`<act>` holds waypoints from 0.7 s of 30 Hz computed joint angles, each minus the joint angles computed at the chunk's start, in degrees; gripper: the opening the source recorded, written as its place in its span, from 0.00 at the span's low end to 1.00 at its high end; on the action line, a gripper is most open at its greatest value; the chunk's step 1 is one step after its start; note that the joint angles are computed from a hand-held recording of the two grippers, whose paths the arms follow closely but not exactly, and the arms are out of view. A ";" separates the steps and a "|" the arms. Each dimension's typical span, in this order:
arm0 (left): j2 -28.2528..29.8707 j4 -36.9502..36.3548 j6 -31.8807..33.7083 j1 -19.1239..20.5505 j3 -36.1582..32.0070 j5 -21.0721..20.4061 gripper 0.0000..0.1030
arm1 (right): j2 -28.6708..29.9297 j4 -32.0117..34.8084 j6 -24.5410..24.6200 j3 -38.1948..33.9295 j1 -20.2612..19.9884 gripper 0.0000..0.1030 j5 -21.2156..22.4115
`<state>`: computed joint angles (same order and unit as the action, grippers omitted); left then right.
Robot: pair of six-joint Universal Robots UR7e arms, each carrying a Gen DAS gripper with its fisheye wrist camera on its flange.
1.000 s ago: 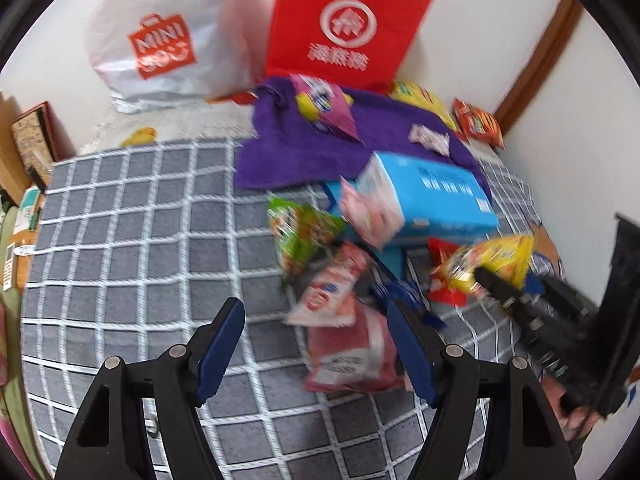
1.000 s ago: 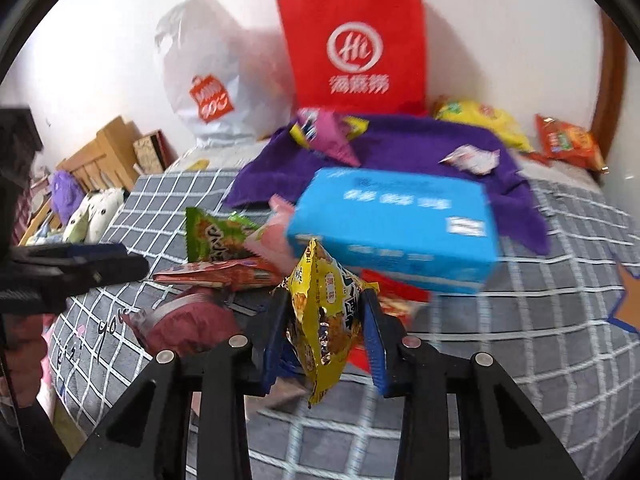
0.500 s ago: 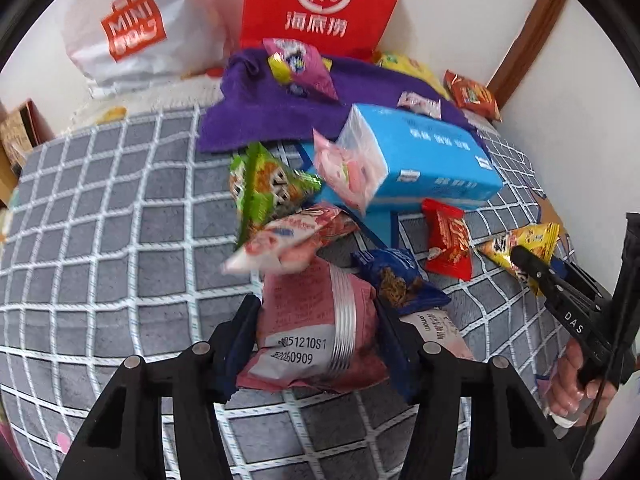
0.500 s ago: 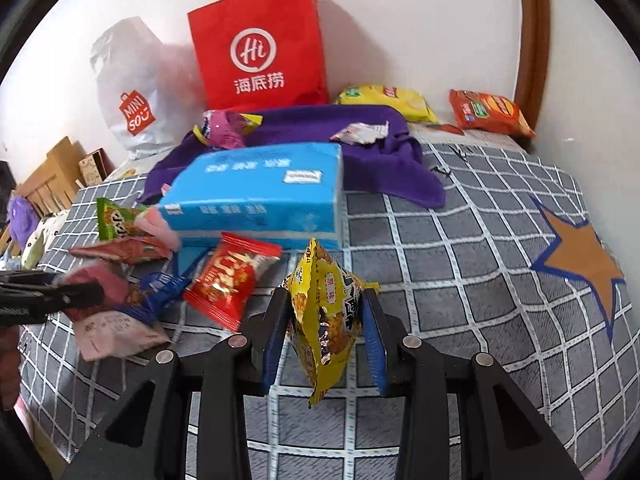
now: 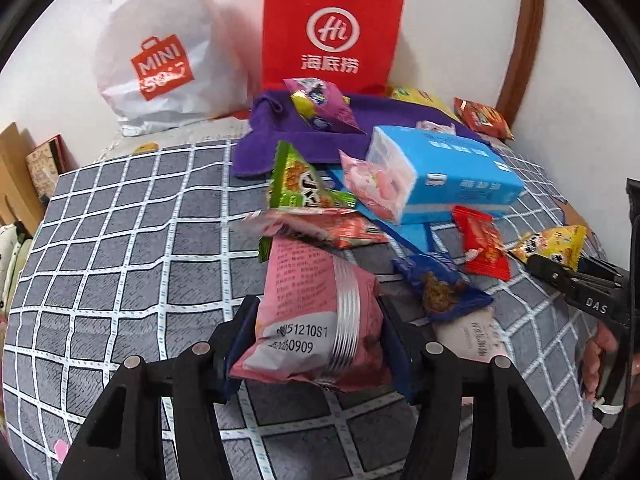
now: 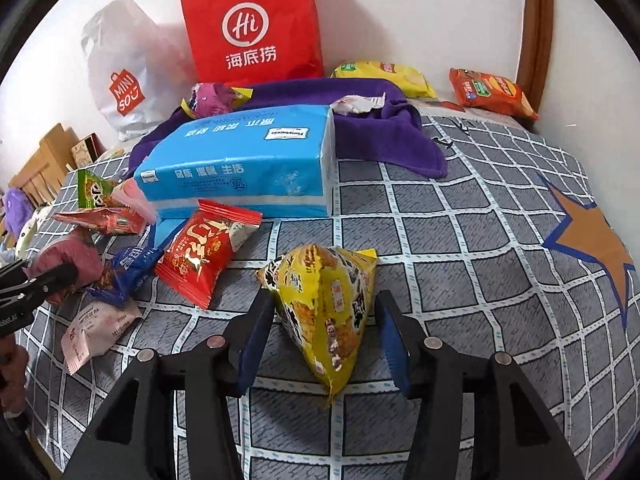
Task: Organize snacks
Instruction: 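Grasp the yellow triangular snack with the right gripper while the left grasps a pink bag, then lift both held snacks and carry them toward the purple towel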
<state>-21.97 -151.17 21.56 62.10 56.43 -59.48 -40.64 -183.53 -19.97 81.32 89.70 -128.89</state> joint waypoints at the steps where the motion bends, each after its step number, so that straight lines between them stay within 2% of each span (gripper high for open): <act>1: 0.35 0.80 -0.71 0.11 -0.67 0.54 0.55 | 0.31 0.32 0.07 -0.51 0.05 0.50 -0.43; 4: 1.31 6.06 -4.23 0.81 -3.88 0.15 0.54 | 0.67 2.21 1.57 -1.48 -0.05 0.50 -0.77; 11: 1.22 6.08 -5.12 1.00 -3.88 -0.59 0.55 | 0.64 3.05 1.06 -1.78 -0.17 0.51 -0.43; 15: 1.71 7.72 -2.27 0.39 -4.08 0.14 0.76 | 0.40 3.47 1.18 -1.63 -0.30 0.52 0.19; 17: 1.98 7.30 -0.62 -0.13 -3.78 2.19 0.76 | -0.05 3.66 1.75 -1.18 -0.53 0.54 1.30; 21: 1.40 6.79 0.53 -0.17 -2.89 1.20 0.75 | -0.60 3.61 2.59 -0.61 -0.88 0.54 2.97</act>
